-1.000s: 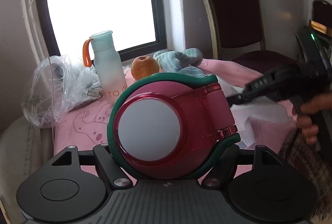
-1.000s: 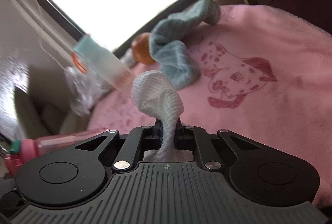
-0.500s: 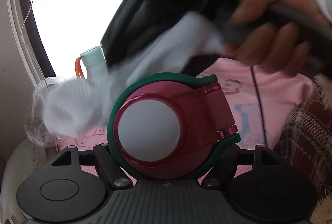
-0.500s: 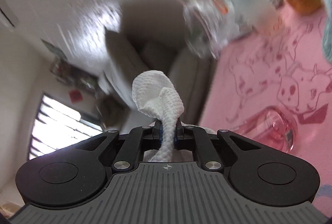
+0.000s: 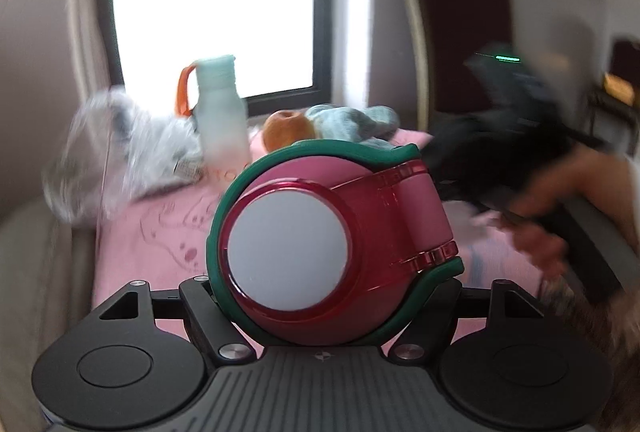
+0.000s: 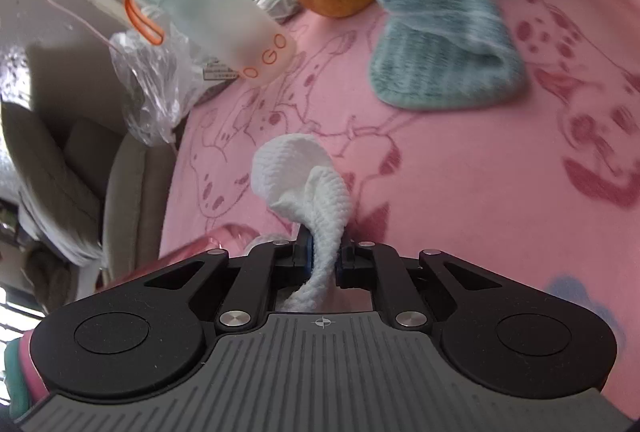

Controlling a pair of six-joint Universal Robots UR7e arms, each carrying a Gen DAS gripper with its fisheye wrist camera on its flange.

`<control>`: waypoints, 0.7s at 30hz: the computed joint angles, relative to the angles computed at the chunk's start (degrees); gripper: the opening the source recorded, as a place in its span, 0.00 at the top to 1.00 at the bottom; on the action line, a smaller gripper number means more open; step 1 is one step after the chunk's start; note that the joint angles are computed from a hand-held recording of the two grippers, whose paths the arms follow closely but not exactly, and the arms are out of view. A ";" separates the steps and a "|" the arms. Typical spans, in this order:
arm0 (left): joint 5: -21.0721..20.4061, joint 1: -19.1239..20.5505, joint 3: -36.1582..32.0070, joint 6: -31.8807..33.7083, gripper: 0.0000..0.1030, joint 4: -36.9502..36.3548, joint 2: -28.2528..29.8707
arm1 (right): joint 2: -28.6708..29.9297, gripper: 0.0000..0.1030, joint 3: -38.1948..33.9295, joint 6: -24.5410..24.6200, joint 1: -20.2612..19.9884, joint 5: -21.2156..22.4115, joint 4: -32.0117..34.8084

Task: Clean container
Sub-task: 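Tilt the bottle lid toward the right tool while it wipes the lid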

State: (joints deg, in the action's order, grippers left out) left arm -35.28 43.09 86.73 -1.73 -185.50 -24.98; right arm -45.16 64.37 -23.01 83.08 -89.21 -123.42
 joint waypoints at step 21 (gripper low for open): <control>-2.22 0.52 1.04 -13.43 0.31 3.74 -2.37 | -4.19 0.88 8.39 9.32 -4.35 12.96 -5.75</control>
